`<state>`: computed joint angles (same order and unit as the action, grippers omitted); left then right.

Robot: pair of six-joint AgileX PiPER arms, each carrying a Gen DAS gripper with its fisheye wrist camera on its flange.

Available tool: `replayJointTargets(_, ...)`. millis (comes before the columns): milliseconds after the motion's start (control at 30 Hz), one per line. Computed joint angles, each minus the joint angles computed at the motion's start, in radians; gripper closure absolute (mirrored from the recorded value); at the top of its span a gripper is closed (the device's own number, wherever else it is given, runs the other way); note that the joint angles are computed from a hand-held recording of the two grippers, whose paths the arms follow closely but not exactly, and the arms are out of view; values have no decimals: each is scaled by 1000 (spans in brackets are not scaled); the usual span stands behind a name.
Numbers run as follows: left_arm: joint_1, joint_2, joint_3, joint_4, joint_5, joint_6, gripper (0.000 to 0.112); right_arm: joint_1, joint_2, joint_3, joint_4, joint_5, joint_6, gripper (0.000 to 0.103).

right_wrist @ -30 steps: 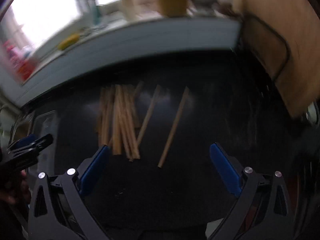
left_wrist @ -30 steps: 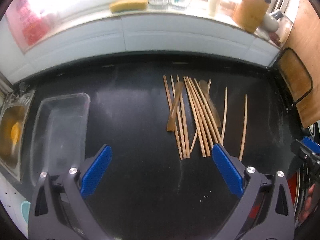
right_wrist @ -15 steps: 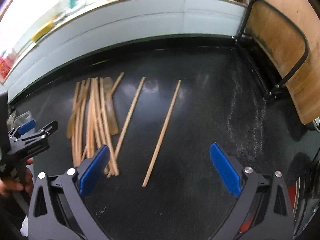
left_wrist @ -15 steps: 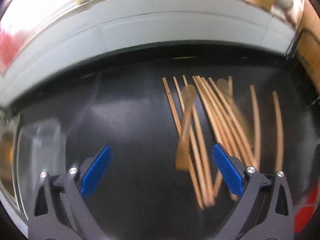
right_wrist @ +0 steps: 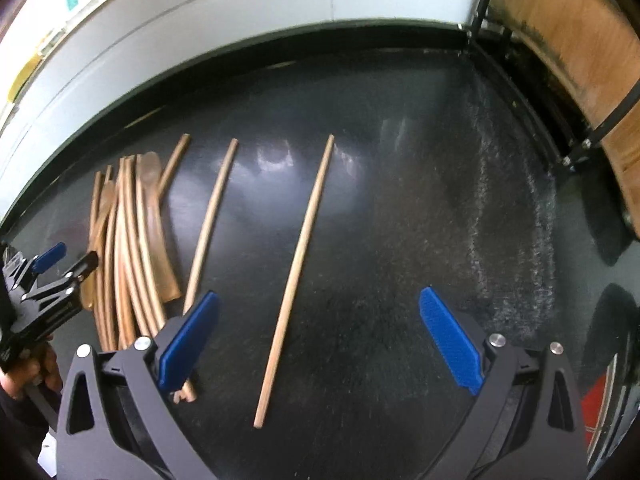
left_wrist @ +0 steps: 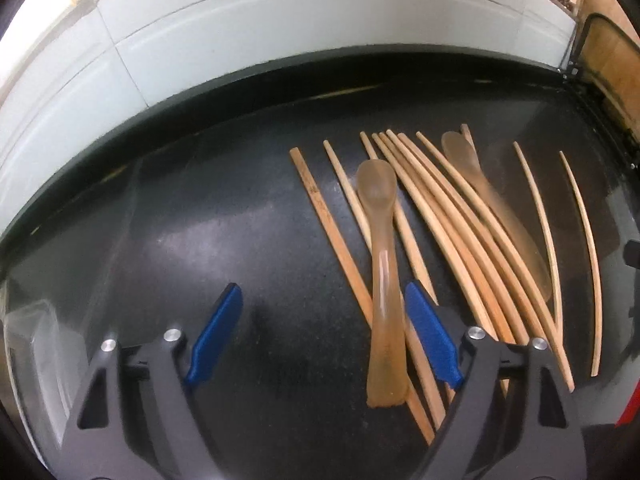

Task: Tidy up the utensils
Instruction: 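Grasp a brown spoon with the left tool while the right tool grasps a chopstick, then carry spoon and chopstick to the clear tray and open both tools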

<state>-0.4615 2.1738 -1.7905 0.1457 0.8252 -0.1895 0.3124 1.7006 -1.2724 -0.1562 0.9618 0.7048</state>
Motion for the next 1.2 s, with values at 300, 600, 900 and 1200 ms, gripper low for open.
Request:
replayJointTargets(300, -24, -43, 71, 4, -71, -1, 79, -20, 82, -8, 21, -35, -8, 33)
replayJointTargets(600, -24, -52, 101, 7, -55, -36, 98, 15, 129, -48, -29, -34, 27, 57)
replayJointTargets(900, -30, -69, 73, 25, -18, -74, 99, 8, 114, -40, 31, -60, -26, 96)
replayJointTargets(1200, -49, -127, 38, 69, 72, -147, 99, 19, 46, -50, 34, -39, -29, 96)
